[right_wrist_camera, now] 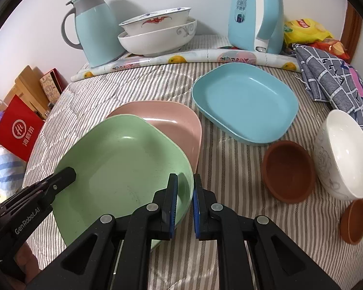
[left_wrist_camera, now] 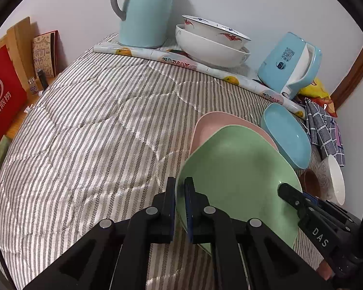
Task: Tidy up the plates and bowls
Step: 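Lift the green plate with both grippers and carry it over the pink plate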
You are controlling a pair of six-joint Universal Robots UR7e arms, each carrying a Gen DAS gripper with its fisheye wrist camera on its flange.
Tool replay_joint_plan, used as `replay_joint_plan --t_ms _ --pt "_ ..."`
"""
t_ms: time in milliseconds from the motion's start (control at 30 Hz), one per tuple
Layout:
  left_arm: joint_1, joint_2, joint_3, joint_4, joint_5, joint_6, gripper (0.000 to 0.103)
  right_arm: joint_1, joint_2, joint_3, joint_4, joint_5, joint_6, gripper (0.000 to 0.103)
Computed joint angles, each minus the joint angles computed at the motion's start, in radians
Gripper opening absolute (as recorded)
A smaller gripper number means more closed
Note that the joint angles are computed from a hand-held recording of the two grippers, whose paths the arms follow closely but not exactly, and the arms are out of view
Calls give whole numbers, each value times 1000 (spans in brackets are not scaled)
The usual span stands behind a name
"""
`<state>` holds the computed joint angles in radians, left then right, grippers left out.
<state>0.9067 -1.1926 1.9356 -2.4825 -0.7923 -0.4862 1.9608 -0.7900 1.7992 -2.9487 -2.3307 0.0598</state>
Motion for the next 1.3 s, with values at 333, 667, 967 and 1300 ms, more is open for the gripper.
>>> replay_joint_plan --t_ms 333,667,967,1300 --pt "8 38 -33 -6 1 -3 9 -19 27 -58 9 -8 -77 12" --pt "22 55 -55 -14 0 -8 9 -23 59 -129 -7 4 -181 12" --pt "38 65 -71 -16 -29 -6 11 -40 99 -193 16 18 -232 14" --pt "39 61 -74 11 -45 -2 45 -33 108 -200 -62 28 -277 50"
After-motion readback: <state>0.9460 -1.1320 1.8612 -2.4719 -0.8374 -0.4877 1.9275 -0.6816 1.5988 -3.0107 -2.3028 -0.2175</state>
